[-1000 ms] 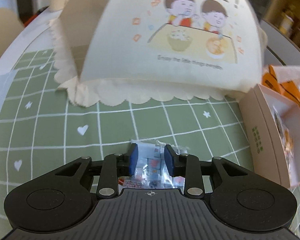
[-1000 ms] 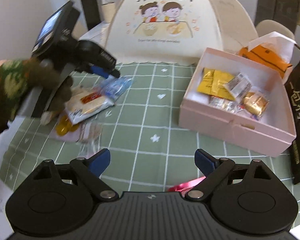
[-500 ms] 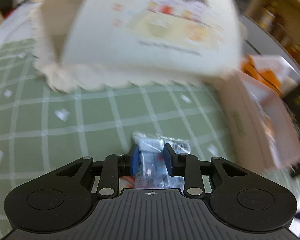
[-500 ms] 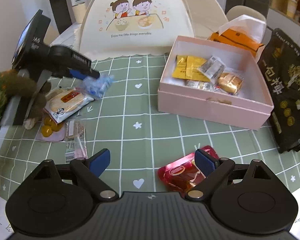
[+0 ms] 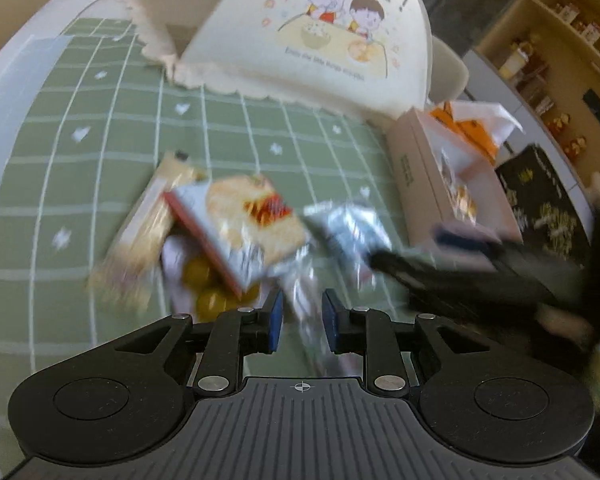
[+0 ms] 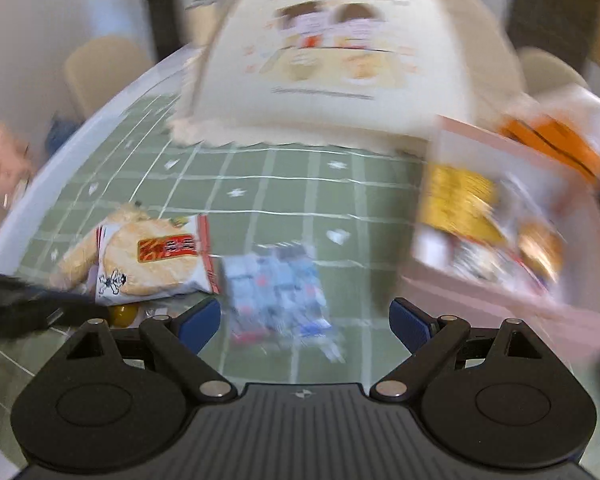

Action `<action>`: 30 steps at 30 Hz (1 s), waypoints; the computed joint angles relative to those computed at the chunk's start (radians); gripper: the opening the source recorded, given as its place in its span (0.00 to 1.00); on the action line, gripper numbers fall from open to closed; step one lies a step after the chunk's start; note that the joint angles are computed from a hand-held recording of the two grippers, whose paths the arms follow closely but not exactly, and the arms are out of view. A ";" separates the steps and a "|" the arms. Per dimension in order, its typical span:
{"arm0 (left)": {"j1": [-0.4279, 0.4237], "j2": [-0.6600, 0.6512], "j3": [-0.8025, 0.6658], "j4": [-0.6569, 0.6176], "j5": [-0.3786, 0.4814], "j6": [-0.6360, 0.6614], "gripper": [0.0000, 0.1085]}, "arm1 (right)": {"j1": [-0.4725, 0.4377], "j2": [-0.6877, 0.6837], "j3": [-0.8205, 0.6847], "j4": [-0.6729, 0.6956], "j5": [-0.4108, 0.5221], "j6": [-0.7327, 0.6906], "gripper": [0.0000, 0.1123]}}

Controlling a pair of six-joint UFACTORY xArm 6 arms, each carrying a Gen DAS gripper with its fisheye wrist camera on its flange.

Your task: Organize snacks

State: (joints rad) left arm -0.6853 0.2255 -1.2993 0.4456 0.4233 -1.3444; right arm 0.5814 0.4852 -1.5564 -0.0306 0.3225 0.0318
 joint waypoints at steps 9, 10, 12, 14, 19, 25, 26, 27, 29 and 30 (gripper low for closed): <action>-0.055 0.021 -0.008 0.052 0.086 -0.150 0.23 | -0.004 0.090 -0.100 0.204 0.084 -0.158 0.74; -0.055 0.036 -0.027 0.065 0.099 -0.164 0.24 | -0.009 0.061 -0.056 0.255 0.065 -0.185 0.65; -0.048 0.073 -0.077 0.096 0.122 -0.189 0.24 | -0.018 -0.004 0.025 0.319 0.071 -0.226 0.62; -0.042 0.118 -0.144 0.135 0.165 -0.207 0.24 | -0.025 -0.090 0.142 0.354 0.063 -0.250 0.62; -0.034 0.263 -0.350 0.051 0.257 -0.045 0.33 | -0.024 -0.257 0.412 0.198 -0.052 -0.186 0.62; -0.072 0.402 -0.584 -0.018 0.388 0.262 0.45 | -0.038 -0.339 0.528 0.160 -0.085 -0.139 0.68; -0.078 0.413 -0.602 -0.022 0.403 0.301 0.45 | -0.040 -0.339 0.530 0.169 -0.086 -0.137 0.71; -0.085 0.421 -0.618 -0.021 0.420 0.330 0.45 | -0.045 -0.344 0.537 0.187 -0.086 -0.146 0.72; -0.095 0.433 -0.643 -0.022 0.449 0.355 0.47 | -0.048 -0.342 0.536 0.190 -0.085 -0.131 0.76; -0.098 0.441 -0.658 -0.022 0.463 0.354 0.46 | -0.049 -0.344 0.539 0.169 -0.084 -0.108 0.76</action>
State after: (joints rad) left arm -0.7835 0.6667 -1.9573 0.4234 0.8865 -0.9904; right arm 0.5326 0.1411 -1.0175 0.1381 0.2382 -0.0759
